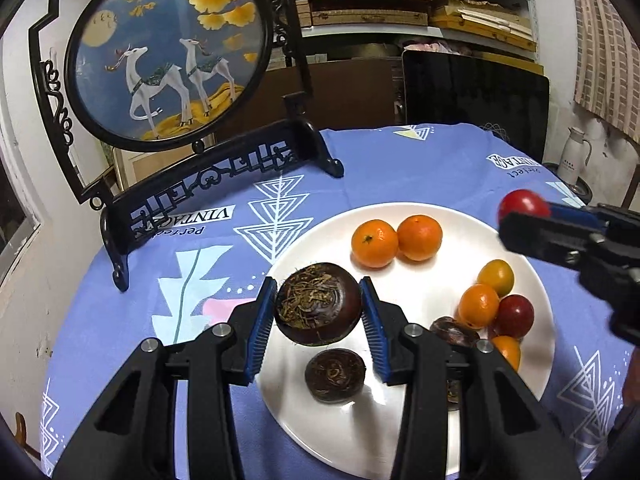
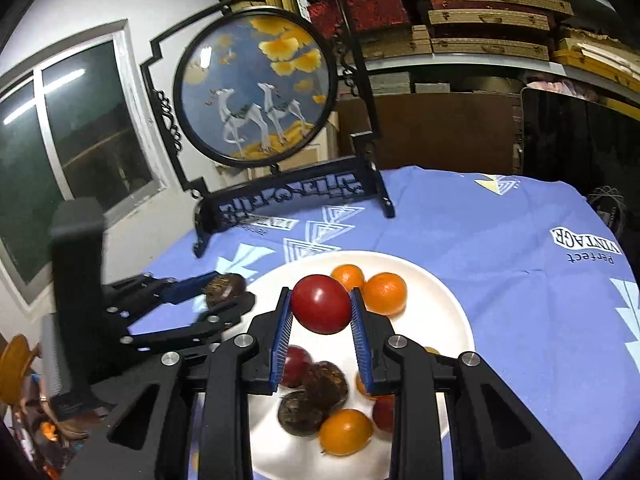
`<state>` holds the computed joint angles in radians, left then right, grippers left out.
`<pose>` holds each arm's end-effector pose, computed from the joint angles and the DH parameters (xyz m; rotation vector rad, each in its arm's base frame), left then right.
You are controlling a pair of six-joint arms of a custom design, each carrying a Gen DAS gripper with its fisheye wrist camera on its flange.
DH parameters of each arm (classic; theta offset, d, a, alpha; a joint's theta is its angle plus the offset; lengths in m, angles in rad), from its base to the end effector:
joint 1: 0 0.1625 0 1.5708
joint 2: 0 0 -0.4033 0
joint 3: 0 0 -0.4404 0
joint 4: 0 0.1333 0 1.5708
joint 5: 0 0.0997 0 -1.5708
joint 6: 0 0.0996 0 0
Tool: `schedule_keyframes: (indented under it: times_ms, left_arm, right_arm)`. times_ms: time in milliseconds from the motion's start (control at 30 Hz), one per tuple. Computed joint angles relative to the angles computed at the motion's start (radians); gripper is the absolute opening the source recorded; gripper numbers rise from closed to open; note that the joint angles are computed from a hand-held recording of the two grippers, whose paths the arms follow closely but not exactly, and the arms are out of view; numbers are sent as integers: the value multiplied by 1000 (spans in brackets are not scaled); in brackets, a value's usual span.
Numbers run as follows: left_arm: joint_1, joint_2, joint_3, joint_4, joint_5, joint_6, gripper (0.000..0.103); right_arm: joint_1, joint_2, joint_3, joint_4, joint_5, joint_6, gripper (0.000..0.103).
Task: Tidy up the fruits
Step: 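Carry both fruits over the white plate and open both grippers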
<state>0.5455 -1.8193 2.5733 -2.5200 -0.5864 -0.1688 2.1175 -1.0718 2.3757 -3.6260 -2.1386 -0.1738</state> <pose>-0.1702 -0.3563 0.2172 0.8387 2.1259 -0.8728 0.2965 -0.3338 0.0985 0.6142 -2.4495 1.1080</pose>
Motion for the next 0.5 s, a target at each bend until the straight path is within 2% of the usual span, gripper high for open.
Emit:
schedule_keyframes:
  times_ms: [333, 367, 400, 433, 467, 500]
  left_arm:
    - [12, 31, -6, 10, -6, -8, 41]
    - [15, 34, -8, 11, -6, -8, 41]
    - [17, 38, -9, 11, -6, -11, 41]
    - [19, 41, -9, 5, -6, -8, 49]
    - [18, 44, -6, -5, 0, -5, 58]
    - [14, 44, -2, -17, 9, -2, 73]
  right_arm:
    - [-33, 25, -6, 9, 2, 17, 30]
    - [-32, 31, -9, -1, -6, 14, 35]
    - [-28, 38, -11, -12, -21, 17, 45]
    - [-25, 40, -11, -27, -32, 20, 66]
    - [-24, 44, -9, -51, -32, 15, 70]
    - [-25, 39, -4, -58, -20, 11, 70]
